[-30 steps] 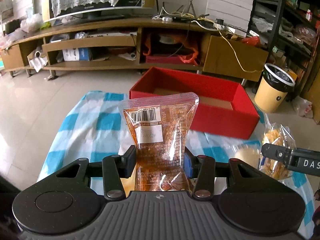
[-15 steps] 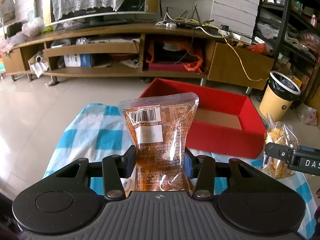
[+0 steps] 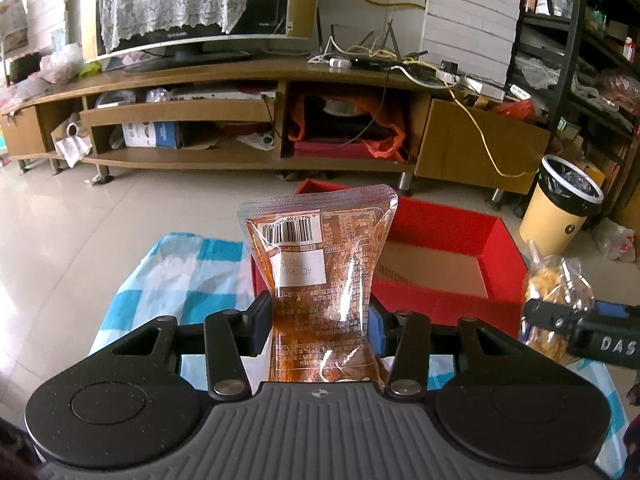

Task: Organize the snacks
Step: 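Carry the brown bag with the left tool and the waffle pack with the right tool into the red box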

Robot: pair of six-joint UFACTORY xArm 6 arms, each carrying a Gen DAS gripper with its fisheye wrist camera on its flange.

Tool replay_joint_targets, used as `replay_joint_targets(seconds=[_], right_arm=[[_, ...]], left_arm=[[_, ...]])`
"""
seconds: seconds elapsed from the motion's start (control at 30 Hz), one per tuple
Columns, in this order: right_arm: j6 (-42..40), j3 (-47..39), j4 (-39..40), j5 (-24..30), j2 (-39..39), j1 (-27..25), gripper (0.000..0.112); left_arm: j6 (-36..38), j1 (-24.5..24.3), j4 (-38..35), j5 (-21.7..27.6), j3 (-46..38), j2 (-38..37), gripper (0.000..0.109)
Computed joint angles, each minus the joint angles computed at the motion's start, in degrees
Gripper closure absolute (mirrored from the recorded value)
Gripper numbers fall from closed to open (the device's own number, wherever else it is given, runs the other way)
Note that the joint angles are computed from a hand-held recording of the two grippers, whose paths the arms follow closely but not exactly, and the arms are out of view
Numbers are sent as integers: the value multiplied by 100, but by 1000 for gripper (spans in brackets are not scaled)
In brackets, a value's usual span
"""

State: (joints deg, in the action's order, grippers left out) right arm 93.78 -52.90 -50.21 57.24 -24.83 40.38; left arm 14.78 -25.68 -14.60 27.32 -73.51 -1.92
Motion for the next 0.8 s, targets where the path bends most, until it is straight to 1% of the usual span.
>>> replay_joint_targets(seconds=[0.17,0.3,0.4,0.47,0.53,0.6,0.67,0.73,0.77,0.8], right_arm=[[-104,-12,-23,-238,49,-219,31],[-174,-93,-159,-377,118,-432,31],[-159,-193,-349,-559,289,-714,31],[-306,-303,-313,-713,518,-972,31],[-509,-444,-212,-843,800,-1216,31],[-692,-582,-152,-927,1049,-1404,31],[-830,-676,-143,-971,1224,-1511,31],[-1086,-813,-6,-1004,1448,-1615,31],[-1148,-830,28,-1007,1515,-1637,30],[-1163,-851,-113,-887,1565,-1590,30]], left_arm=[[-113,-98,8,-97,-410,366,54],[-164,-221,134,-201,-1045,890,53],[-528,-320,687,-313,-1638,1444,53],[-725,-373,991,-365,-2090,1893,53],[-941,-405,1219,-290,-2538,2325,53],[-1140,-431,1365,-79,-3092,2814,53],[-1255,-451,1592,100,-3462,3156,53],[-1344,-459,1869,224,-3543,3296,53],[-1288,-452,1861,243,-3472,3290,53],[-1219,-440,1835,268,-3378,3264,53]])
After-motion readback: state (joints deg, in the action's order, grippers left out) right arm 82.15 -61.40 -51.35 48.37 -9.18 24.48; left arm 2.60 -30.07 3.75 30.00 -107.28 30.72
